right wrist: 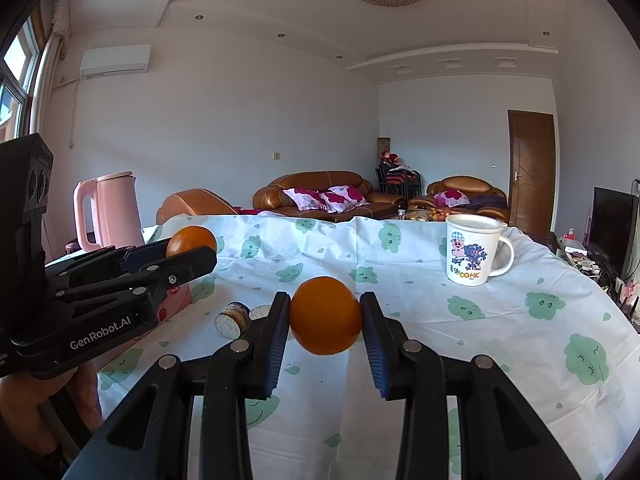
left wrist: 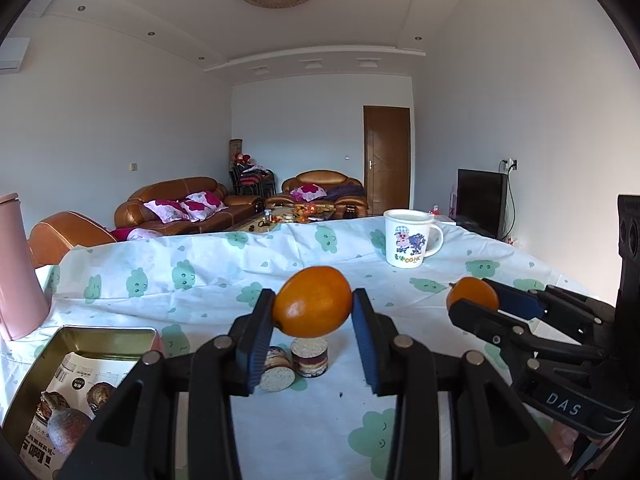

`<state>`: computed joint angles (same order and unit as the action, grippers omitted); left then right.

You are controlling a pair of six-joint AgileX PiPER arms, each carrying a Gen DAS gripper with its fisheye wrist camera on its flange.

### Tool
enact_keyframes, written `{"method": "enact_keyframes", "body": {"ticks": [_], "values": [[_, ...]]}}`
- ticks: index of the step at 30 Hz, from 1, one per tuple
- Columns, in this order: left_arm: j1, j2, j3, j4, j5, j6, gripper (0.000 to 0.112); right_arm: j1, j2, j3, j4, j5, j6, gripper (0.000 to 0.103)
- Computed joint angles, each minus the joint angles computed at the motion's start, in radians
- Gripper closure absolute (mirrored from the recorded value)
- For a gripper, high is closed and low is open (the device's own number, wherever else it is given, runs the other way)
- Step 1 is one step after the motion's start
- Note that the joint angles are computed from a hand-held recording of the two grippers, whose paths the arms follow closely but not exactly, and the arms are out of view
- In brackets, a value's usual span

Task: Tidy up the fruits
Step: 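Lift and carry both held oranges over the tin box with both grippers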

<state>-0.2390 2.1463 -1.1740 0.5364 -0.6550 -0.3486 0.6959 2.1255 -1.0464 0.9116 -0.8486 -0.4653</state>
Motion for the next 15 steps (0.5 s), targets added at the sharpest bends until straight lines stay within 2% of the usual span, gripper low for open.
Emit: {"method": "enact_keyframes", "body": {"ticks": [10,15], "values": [[0.076,-0.017,0.019,0.067,0.001,-0.069,0.072,0.007,0.009,-0.135,0.081,0.123,-0.173,0.065],[0.158,-0.039,0.033,0.097,0.000,-0.112,0.072,0.002,0.053,-0.288,0.112,0.252,-0.275,0.065]]}}
